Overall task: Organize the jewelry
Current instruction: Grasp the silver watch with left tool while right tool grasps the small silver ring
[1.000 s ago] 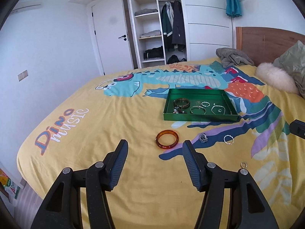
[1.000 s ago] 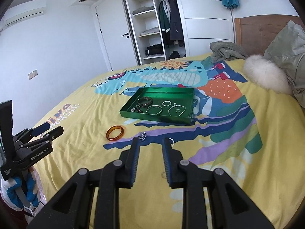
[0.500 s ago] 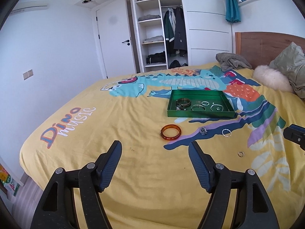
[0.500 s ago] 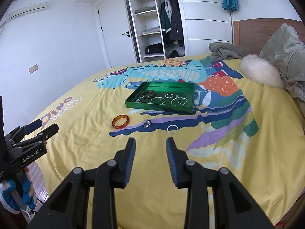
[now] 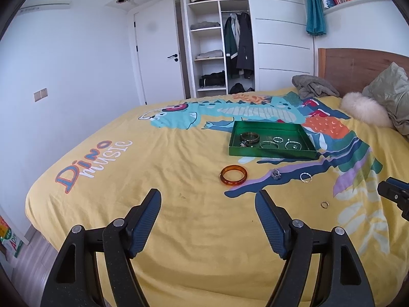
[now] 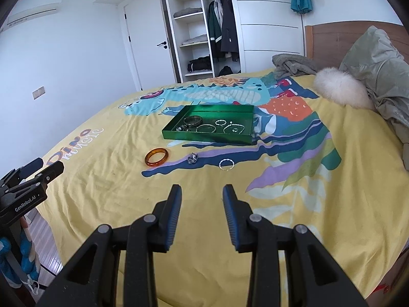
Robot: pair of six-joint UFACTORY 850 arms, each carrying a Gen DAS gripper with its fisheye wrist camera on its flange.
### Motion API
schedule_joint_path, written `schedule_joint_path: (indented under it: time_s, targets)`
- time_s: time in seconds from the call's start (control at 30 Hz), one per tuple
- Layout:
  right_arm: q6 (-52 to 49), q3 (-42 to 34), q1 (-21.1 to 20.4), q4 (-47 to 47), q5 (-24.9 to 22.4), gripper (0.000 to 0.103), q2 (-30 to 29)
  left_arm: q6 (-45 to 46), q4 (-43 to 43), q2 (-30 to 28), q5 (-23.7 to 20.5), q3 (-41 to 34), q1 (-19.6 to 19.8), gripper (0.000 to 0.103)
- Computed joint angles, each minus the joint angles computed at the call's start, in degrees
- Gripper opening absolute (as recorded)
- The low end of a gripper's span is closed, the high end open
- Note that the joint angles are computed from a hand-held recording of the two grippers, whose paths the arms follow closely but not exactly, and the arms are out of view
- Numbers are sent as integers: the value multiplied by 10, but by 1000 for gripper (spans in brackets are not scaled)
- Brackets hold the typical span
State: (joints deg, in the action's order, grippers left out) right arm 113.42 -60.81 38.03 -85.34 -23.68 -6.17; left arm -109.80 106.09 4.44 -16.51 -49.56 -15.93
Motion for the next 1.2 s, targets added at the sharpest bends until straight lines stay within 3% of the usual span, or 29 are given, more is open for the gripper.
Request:
schedule_joint_path:
  time_s: [0.3,0.73,1.0,1.2]
  targets:
    - [17,-3,-2,-17,8,32,-21,-12,11,-18,12,3,21,75]
    - [-3,-15,-47,1,79,32,-67,118,-111,-84,32,-43,34,74]
    - [-108,-47,-81,96,121,32,-113,214,-201,-135,49,-86,30,71]
    - [-284,-84,-104,261,148,32,-161,336,-325,-176,67,-125,30,70]
